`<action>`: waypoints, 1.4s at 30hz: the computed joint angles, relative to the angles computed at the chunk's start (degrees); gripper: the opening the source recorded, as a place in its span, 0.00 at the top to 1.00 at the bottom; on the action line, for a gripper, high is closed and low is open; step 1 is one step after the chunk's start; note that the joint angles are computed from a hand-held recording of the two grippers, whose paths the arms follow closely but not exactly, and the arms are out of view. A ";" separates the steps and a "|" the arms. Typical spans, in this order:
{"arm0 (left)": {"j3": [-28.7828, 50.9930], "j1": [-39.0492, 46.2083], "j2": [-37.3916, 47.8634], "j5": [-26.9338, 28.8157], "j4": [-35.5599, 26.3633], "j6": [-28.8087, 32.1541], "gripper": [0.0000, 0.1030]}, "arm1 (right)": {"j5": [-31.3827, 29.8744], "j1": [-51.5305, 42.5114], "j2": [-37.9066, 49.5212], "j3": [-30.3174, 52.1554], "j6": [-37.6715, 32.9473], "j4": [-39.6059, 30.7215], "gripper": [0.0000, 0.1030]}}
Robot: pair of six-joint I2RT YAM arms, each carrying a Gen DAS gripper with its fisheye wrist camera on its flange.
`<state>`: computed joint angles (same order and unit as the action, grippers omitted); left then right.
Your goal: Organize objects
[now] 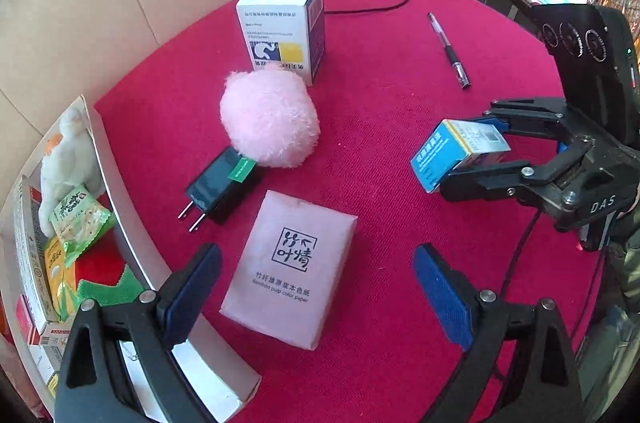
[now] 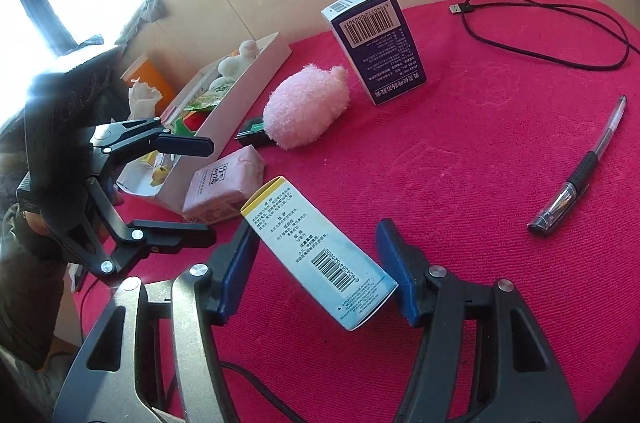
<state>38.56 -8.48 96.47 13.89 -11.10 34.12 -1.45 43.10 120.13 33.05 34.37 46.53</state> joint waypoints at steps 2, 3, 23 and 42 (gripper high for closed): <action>-1.58 -1.61 0.93 -2.96 2.32 -0.62 0.06 | -0.58 -0.41 0.28 -0.14 -0.01 0.59 0.41; -2.45 -2.20 0.78 -3.61 3.26 -0.75 0.07 | -0.64 -0.41 0.34 -0.08 0.07 0.62 0.41; -20.50 3.27 -18.28 4.06 16.10 -11.33 0.52 | 6.20 2.03 -1.19 2.49 -0.58 -6.78 0.41; -22.08 5.92 -27.65 8.17 16.04 -18.64 0.52 | 8.50 2.05 -1.83 1.74 1.16 -6.86 0.41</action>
<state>16.49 -2.56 68.83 22.06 4.94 15.49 7.05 45.16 118.30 34.79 35.53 39.67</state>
